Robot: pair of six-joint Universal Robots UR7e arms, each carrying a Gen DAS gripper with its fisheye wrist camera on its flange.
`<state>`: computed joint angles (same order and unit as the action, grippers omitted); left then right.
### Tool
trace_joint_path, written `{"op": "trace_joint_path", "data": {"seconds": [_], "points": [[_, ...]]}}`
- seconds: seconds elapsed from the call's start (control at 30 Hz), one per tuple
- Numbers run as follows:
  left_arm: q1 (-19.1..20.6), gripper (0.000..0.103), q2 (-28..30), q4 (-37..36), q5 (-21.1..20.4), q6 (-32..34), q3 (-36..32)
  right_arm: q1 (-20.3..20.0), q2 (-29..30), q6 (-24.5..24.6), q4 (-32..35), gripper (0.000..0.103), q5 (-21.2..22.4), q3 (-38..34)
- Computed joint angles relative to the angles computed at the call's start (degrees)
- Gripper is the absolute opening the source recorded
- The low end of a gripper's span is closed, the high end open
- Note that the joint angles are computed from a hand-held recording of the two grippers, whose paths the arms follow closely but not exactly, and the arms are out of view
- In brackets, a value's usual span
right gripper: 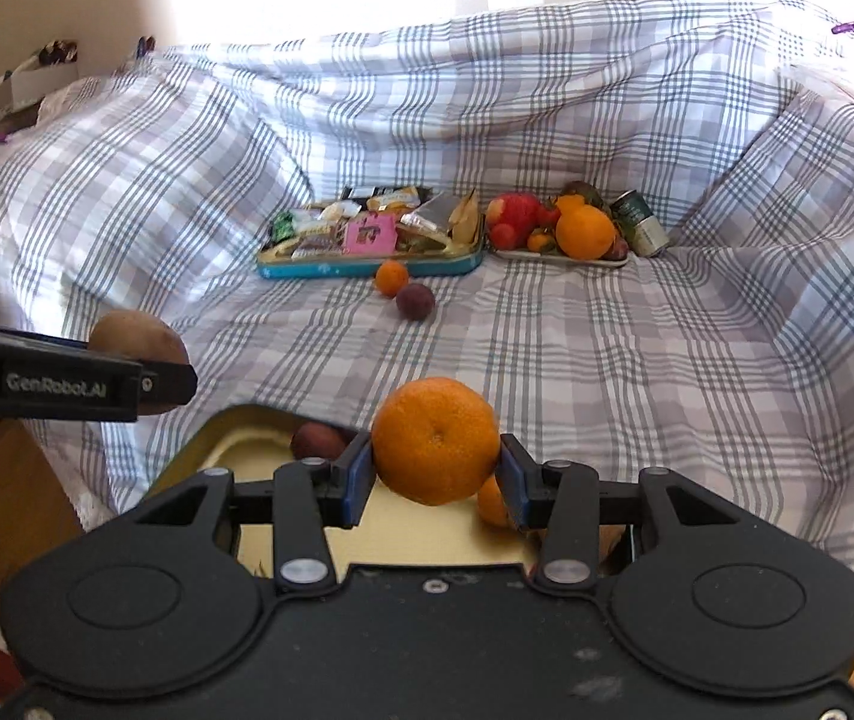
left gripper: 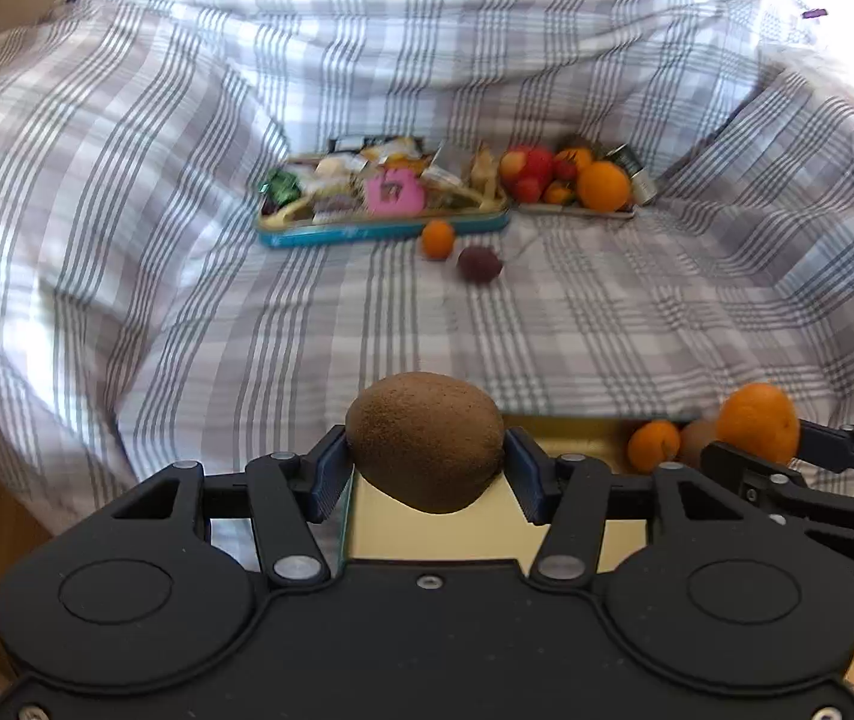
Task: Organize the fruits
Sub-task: 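Carry the kiwi and tangerine back over the gold tray with both tools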
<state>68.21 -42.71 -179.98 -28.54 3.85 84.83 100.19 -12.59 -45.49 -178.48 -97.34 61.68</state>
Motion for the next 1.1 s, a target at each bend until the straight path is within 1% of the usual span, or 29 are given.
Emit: {"op": "trace_joint_path", "data": {"seconds": [0.1,0.2,0.3,0.6,0.7,0.83,1.1], "points": [[0.4,0.059,0.1,1.9,0.3,-3.1,0.6,0.1,-0.2,-2.6,-0.6,0.046,-1.3,1.4],[1.1,0.059,-0.5,6.0,-0.9,-7.8,1.2,0.0,-0.3,-3.7,-0.4,0.046,-2.3,2.2],[1.4,0.059,-0.7,9.3,-1.0,-11.4,1.8,0.0,-0.3,-3.7,0.4,0.046,-3.5,2.4],[1.3,0.059,-0.9,13.9,0.3,-18.8,3.3,-0.3,0.3,-2.0,0.8,0.046,-6.2,1.6],[1.6,0.059,-1.4,15.9,0.0,-21.6,3.4,-0.2,0.5,-1.9,2.4,0.046,-7.2,1.1],[1.7,0.059,-1.6,16.6,0.6,-23.2,3.4,-0.1,0.5,-1.9,2.8,0.046,-7.7,1.1],[1.8,0.059,-1.5,18.4,-0.8,-23.2,3.0,0.0,0.2,-2.6,3.0,0.046,-7.7,1.5]]}}
